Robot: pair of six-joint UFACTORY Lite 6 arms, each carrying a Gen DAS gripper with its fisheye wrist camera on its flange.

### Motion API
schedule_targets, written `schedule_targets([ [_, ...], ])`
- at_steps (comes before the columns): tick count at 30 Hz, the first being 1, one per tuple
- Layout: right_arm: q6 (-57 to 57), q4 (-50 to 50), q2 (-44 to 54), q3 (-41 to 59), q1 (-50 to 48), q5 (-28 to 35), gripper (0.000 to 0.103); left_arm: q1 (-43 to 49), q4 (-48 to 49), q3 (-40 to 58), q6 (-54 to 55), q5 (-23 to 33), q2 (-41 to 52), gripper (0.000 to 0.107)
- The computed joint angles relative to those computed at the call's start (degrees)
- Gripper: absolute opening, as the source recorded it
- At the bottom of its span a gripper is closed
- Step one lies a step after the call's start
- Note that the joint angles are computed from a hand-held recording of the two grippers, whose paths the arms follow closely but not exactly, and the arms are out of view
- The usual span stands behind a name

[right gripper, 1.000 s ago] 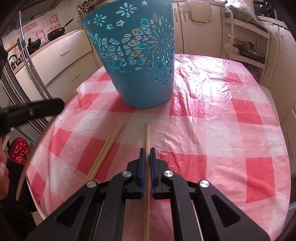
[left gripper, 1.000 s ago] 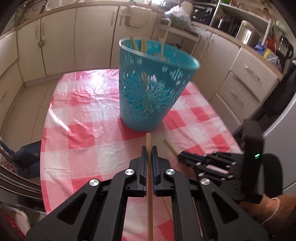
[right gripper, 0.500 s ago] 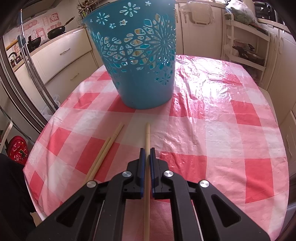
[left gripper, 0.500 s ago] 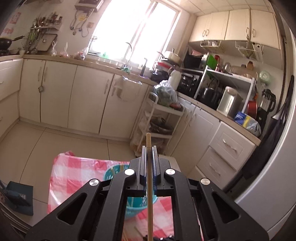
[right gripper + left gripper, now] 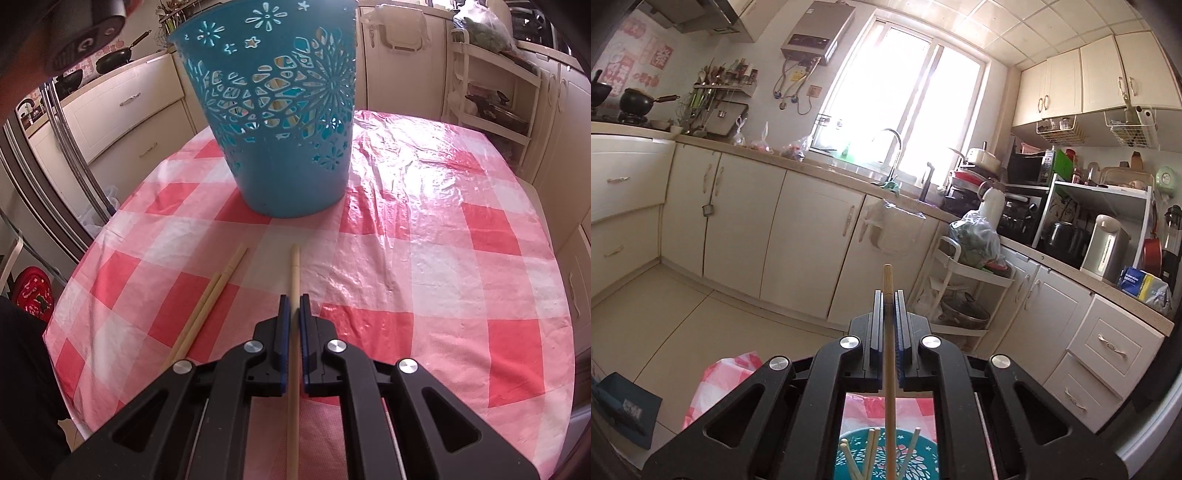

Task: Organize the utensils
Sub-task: 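Lift the chopstick over the teal basket and open the left gripper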

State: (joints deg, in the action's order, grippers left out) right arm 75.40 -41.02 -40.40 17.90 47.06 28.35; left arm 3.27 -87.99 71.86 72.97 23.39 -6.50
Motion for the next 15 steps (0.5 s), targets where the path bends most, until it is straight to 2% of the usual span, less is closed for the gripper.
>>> schedule_targets([
  [3,-0.6,0.6,-0.3,-0.2,-0.4,-0.4,0.006,-1.2,-7.1,-2.5,7.7,-2.4,0.6,0.005],
  [7,-1.5,1.3,-0.4,-0.2,-1.0,-0.8,0.006,-2.0,-9.2,-5.5,11.6,-3.1,0.5,0.005],
  [10,-1.8,1.5,-0.4,-0.2,-1.1,-0.9,0.006,-1.6,-5.9,-7.3,9.8,-2.6,0.0,0.005],
  [15,-1.8,1.5,-0.4,-0.1,-1.1,-0.8,0.006,0.5,7.5,-10.4,0.6,0.0,-2.4,0.008],
])
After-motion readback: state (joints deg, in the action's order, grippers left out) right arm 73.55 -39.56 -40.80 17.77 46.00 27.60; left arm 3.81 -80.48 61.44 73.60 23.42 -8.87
